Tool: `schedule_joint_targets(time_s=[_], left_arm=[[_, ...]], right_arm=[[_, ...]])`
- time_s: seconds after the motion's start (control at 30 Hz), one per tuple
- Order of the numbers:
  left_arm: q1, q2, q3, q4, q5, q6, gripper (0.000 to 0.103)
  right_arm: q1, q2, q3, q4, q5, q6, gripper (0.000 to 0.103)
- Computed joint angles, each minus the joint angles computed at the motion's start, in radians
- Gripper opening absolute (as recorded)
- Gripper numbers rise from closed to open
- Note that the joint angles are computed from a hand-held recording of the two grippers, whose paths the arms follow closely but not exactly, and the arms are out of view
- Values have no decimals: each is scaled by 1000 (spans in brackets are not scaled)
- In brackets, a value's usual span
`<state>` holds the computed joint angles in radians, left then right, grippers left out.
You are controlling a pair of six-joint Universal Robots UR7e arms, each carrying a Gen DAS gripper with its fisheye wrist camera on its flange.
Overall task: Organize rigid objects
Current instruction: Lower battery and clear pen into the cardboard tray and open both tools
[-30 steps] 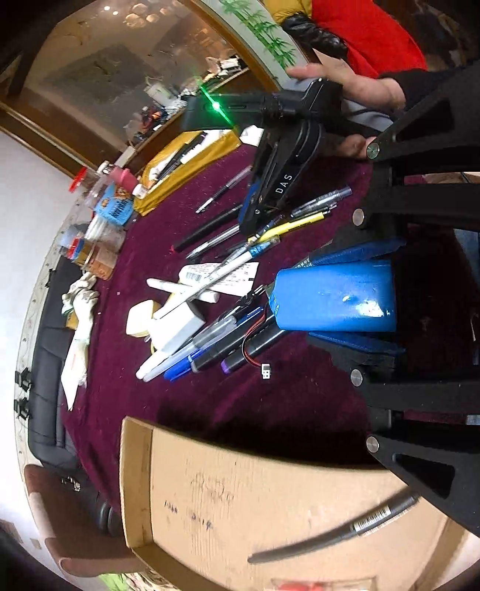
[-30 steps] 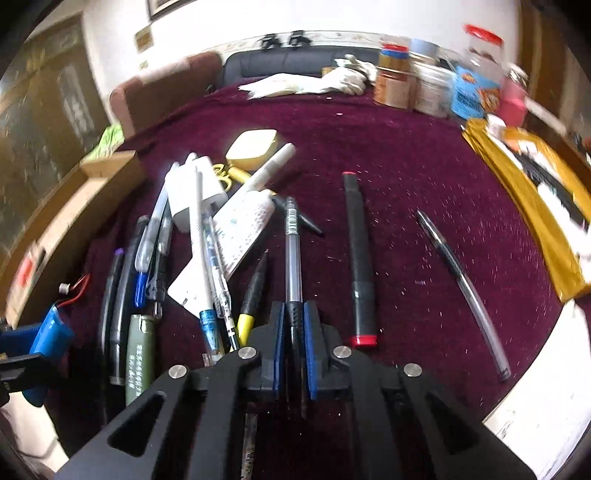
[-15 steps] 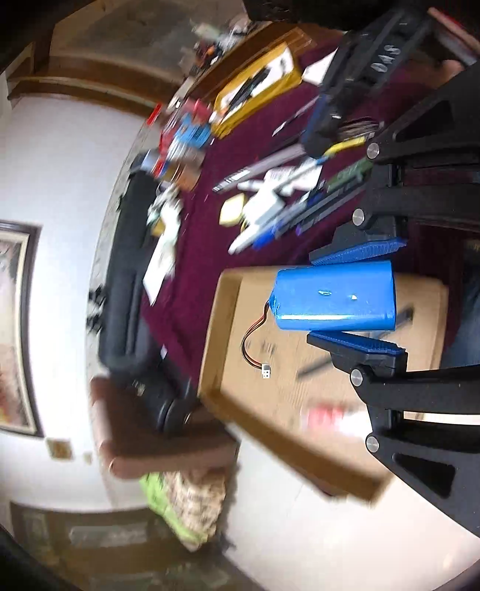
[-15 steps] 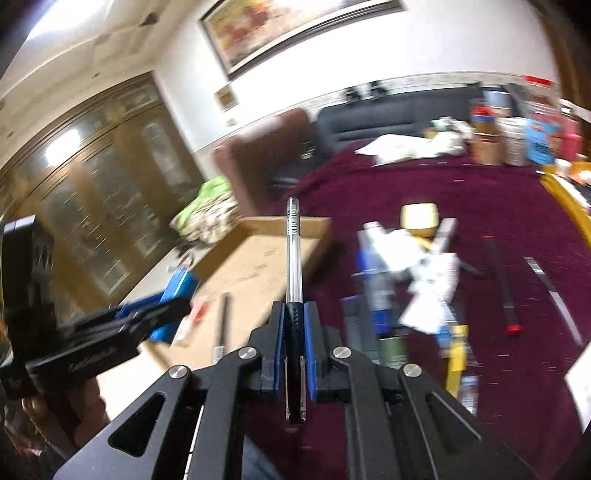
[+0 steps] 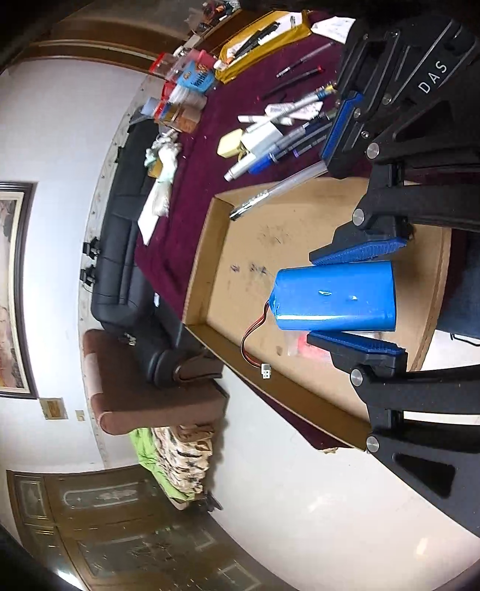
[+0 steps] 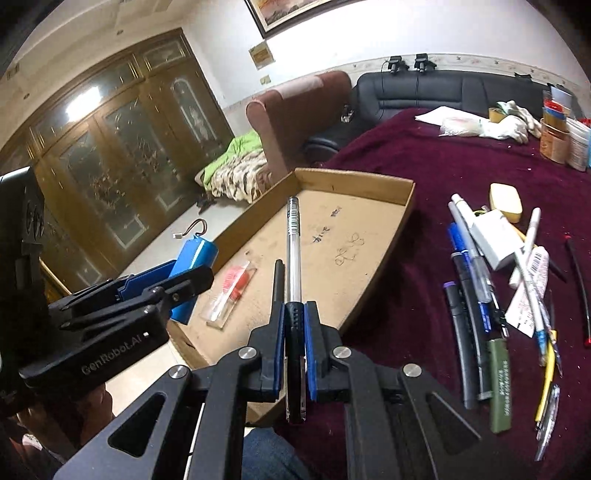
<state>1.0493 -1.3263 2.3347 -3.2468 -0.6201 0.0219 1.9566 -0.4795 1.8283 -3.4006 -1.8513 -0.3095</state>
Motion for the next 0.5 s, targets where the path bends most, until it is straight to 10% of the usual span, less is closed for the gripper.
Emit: schedule_joint_targets(time_s=[0.27,0.5], left_arm=[[97,3,-56,117,-138,-53,38],[123,59,-109,172,-116,-56,38]], right_arm=[[-3,66,-103,74,-58,-29,10],[3,123,-183,110,-121,-75,10]])
